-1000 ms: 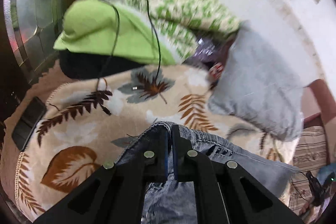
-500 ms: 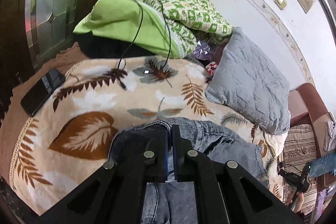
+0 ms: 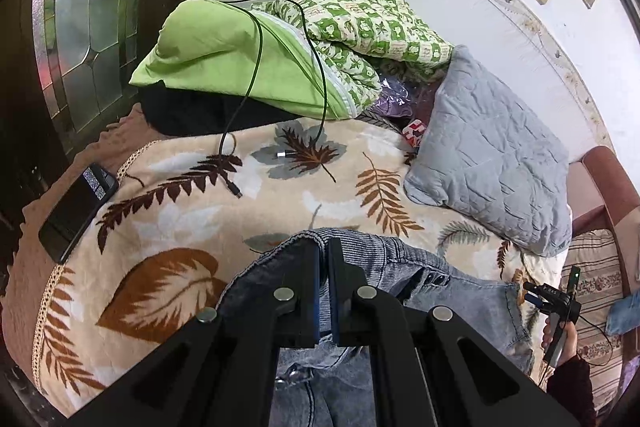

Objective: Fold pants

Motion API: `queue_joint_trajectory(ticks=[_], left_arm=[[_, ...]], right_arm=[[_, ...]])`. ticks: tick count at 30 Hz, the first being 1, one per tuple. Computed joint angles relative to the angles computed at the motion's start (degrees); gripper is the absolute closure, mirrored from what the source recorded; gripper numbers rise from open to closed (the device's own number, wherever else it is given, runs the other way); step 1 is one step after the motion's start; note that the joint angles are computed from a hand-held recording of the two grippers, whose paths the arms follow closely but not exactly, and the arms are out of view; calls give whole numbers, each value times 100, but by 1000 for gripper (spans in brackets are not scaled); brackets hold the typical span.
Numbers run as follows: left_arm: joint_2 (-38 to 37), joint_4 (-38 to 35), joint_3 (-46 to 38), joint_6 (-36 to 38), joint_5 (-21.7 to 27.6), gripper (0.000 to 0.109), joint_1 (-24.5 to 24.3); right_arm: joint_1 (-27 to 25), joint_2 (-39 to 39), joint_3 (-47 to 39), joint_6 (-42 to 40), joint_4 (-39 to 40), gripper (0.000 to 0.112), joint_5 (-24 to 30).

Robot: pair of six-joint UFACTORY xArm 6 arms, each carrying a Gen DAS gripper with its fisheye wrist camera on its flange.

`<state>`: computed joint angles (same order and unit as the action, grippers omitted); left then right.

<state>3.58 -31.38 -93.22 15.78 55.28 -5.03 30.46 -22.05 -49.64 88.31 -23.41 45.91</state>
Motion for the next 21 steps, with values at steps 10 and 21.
queue_joint_trajectory(ticks=[10,21], left_arm=[[148,216,-225,-310,-8,105,-109],[-1466,-975,1369,591,347,105,659]], right_arm=[[-123,799,-658,-687,213,99,469],[2424,-960,-559,1877,-1931,99,2606]])
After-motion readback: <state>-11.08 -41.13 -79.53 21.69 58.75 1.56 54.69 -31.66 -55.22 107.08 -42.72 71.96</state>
